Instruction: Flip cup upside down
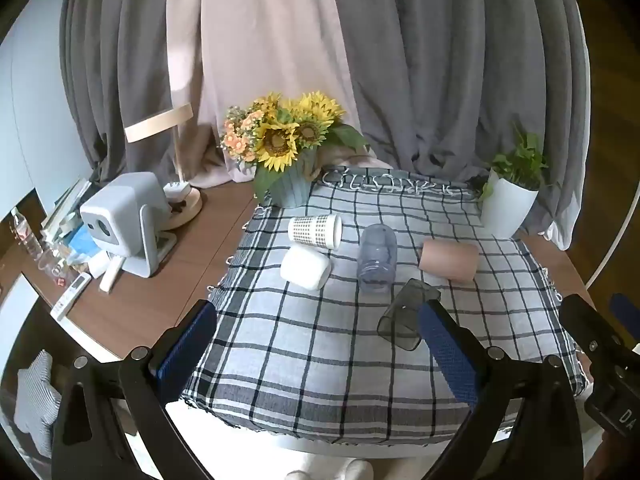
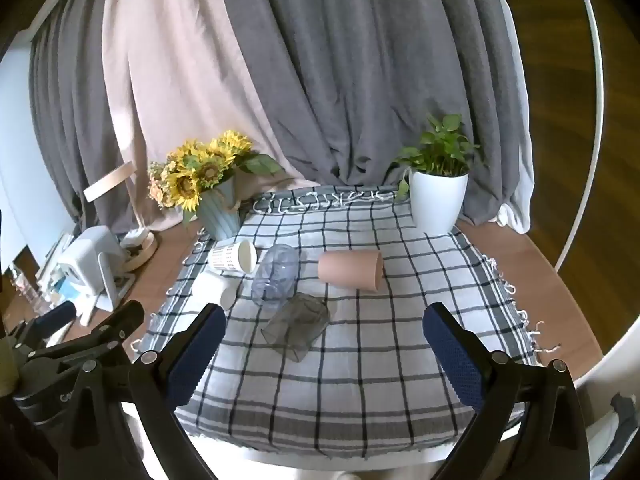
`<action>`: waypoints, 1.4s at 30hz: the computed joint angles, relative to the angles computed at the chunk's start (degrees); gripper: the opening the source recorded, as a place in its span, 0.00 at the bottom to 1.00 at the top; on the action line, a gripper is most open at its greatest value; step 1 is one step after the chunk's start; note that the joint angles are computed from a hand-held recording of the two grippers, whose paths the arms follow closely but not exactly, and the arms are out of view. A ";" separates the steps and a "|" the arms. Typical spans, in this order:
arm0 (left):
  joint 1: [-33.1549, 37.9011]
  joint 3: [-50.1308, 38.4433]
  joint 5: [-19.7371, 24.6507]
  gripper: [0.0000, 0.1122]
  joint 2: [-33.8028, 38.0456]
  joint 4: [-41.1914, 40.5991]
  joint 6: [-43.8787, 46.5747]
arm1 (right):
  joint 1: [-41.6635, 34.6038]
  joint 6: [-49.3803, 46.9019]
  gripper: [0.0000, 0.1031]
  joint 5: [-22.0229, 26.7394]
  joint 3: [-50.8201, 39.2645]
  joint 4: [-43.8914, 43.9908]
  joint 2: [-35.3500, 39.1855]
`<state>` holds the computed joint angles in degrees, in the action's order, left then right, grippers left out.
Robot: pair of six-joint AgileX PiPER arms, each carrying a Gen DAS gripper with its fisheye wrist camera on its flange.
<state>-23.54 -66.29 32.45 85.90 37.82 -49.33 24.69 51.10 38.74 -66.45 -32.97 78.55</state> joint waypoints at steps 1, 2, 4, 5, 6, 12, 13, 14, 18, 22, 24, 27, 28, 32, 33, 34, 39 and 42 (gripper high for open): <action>-0.04 0.08 -0.04 0.92 -0.07 0.19 -0.08 | -0.03 -0.02 0.97 -0.10 0.11 0.06 -0.05; 0.07 0.05 -0.03 0.92 -0.10 -0.34 0.26 | -0.01 -0.11 0.97 -0.03 0.11 0.08 0.00; 0.22 0.19 -0.24 0.92 -0.25 -0.85 0.82 | 0.08 0.04 0.97 -0.38 0.28 -0.17 -0.02; 0.15 -0.13 0.12 0.91 -0.08 -1.13 1.36 | -0.07 0.09 0.97 -0.21 0.24 0.19 -0.04; 0.20 -0.01 0.04 0.91 -0.21 -1.21 1.52 | -0.05 -0.04 0.97 -0.11 0.16 0.24 0.02; -0.21 0.09 -0.42 0.91 0.67 0.22 0.63 | 0.32 0.64 0.97 0.71 -0.35 0.26 -0.04; -0.20 -0.06 -0.31 0.91 0.73 0.13 0.90 | 0.32 0.92 0.97 0.49 0.00 0.08 -0.24; -0.15 -0.01 -0.38 0.91 0.71 0.30 0.87 | 0.45 1.14 0.97 0.65 -0.09 -0.14 -0.15; -1.58 -1.67 1.48 0.91 1.64 1.74 -0.63 | 0.24 1.05 0.97 0.40 -0.25 0.07 0.19; -1.67 -1.66 1.39 0.91 1.65 1.52 -0.57 | 0.12 0.82 0.97 0.38 -0.37 0.37 0.17; -1.65 -1.70 1.34 0.91 1.69 1.63 -0.62 | 0.27 0.84 0.97 0.62 -0.62 0.38 0.19; -1.26 -1.80 1.19 0.91 1.59 0.59 0.48 | -0.25 0.99 0.97 -0.65 0.48 0.04 0.26; -1.20 -1.92 1.14 0.91 1.59 0.08 0.98 | -0.33 0.70 0.97 -0.73 0.35 0.23 0.40; -0.90 -2.70 1.30 0.91 1.75 -1.12 2.36 | -0.11 0.04 0.97 0.17 -0.92 0.92 0.72; -0.92 -2.72 1.34 0.91 1.74 -1.05 2.26 | -0.11 0.07 0.97 0.20 -0.98 0.87 0.76; -0.92 -2.78 1.30 0.91 1.75 -1.02 2.25 | -0.10 0.15 0.97 0.23 -1.07 0.80 0.89; -1.55 -2.50 1.48 0.91 1.75 0.04 0.89 | -0.11 0.12 0.97 0.13 -0.72 0.91 0.64; -1.59 -2.30 1.35 0.91 1.69 0.29 0.66 | -0.01 0.28 0.97 0.36 -0.90 0.74 0.81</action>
